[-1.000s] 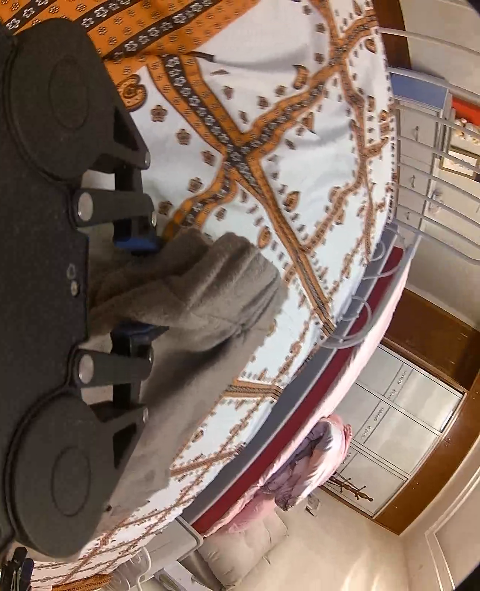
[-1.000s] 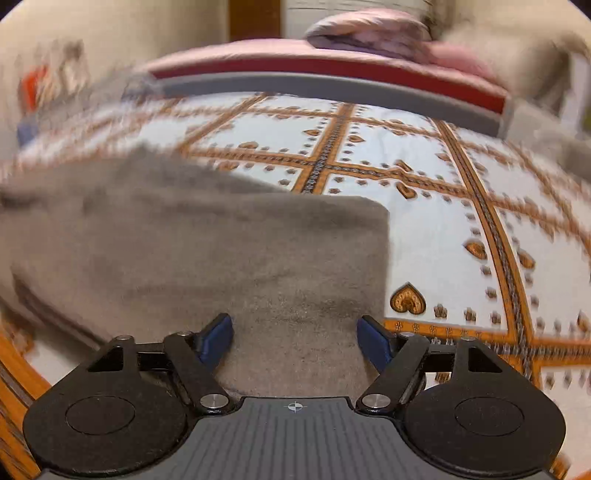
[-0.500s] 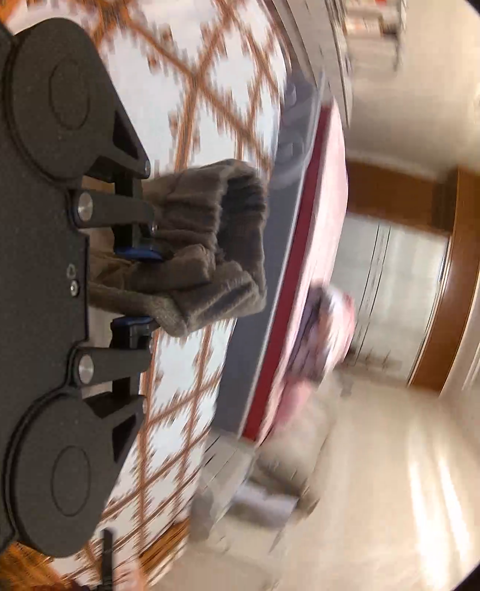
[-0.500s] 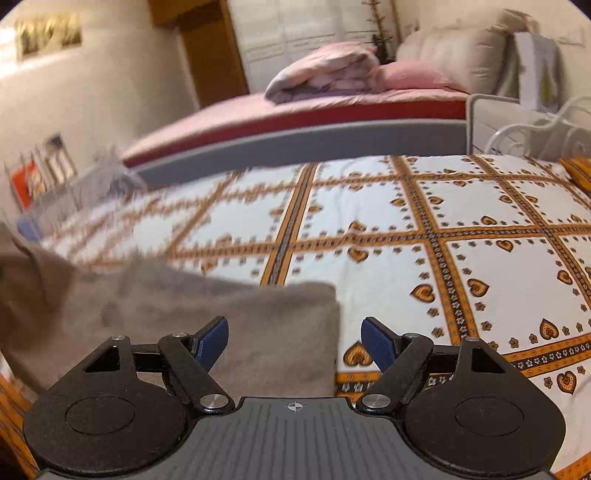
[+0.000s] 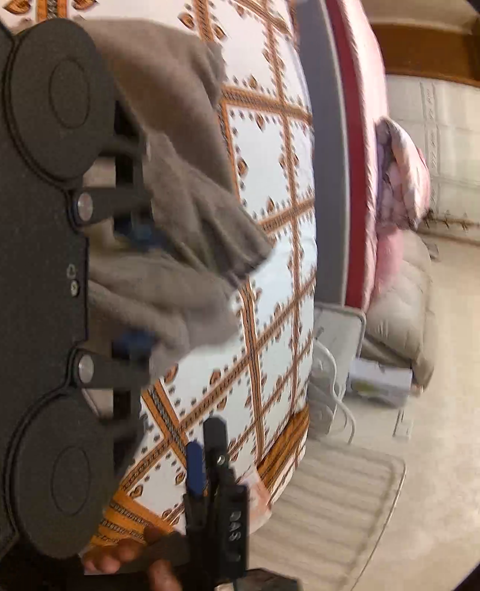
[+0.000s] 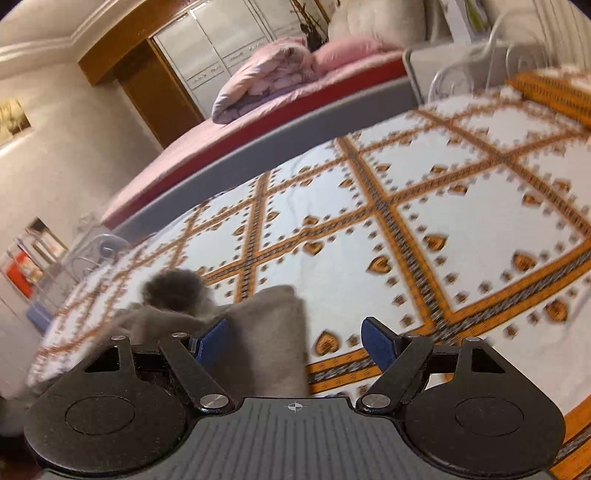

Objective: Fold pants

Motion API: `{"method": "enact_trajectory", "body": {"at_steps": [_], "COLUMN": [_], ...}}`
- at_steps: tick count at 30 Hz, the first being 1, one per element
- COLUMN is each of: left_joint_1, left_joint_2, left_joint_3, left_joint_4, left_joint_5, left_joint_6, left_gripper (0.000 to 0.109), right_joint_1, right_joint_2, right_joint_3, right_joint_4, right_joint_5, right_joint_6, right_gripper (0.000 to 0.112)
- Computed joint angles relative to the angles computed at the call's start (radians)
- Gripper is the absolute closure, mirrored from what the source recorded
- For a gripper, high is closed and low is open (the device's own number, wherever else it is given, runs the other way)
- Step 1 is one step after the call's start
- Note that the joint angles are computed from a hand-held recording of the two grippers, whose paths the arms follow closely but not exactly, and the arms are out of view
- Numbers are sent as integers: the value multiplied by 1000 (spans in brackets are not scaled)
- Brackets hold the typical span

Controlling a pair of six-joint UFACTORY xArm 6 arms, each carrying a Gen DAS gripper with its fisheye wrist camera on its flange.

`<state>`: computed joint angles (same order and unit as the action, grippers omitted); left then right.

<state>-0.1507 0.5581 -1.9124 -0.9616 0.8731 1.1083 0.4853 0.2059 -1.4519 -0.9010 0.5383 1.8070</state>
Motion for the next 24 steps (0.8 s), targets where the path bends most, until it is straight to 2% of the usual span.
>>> {"method": "enact_trajectory", "body": {"at_steps": [1,2,3,5,6,8,11,13,15,16,17,19,22,24], "left_joint_1": [15,30,40,56,57,66,93,113,136,149,163,191,218,224], "left_joint_2": [-2,0,1,6,13,62,83,108,133,143,162,177,224,263], "left_joint_3": [0,-5,-8,-24,-36,-107,-144,-190,-232,-249,-284,-313,-386,-444], "left_joint_4": [-38,-71,-105,-139,-122,-80,-11,58,96,115,131,151,236,333], "left_joint_5": [-2,8,13,4,-20,-33,-73,-84,-84,-91,-78,-72,-25,30], "left_joint_6": [9,21,29,40,12,-85,-163,-234,-279,-304,-326,-351,-417,-482], "left_gripper": [38,19,13,18,25,30,31,31,30,30,30,29,26,28], "right_joint_1": [0,1,1,6,12,18,31,28,21,25,29,27,11,13], "right_joint_2": [4,12,23,49,63,83,122,140,160,169,179,194,219,248], "right_joint_3": [0,-6,-15,-45,-65,-91,-136,-138,-131,-135,-140,-127,-134,-175], "right_joint_4": [5,11,27,47,49,30,66,99,180,245,294,363,329,362], "right_joint_5": [-14,-21,-29,-36,-29,-44,-68,-137,-225,-221,-213,-257,-306,-281], "right_joint_6": [8,10,-1,-22,-30,-23,-83,-92,-96,-123,-137,-119,-40,-105], "right_gripper": [33,33,33,33,33,33,33,33,33,33,33,33,33,33]}}
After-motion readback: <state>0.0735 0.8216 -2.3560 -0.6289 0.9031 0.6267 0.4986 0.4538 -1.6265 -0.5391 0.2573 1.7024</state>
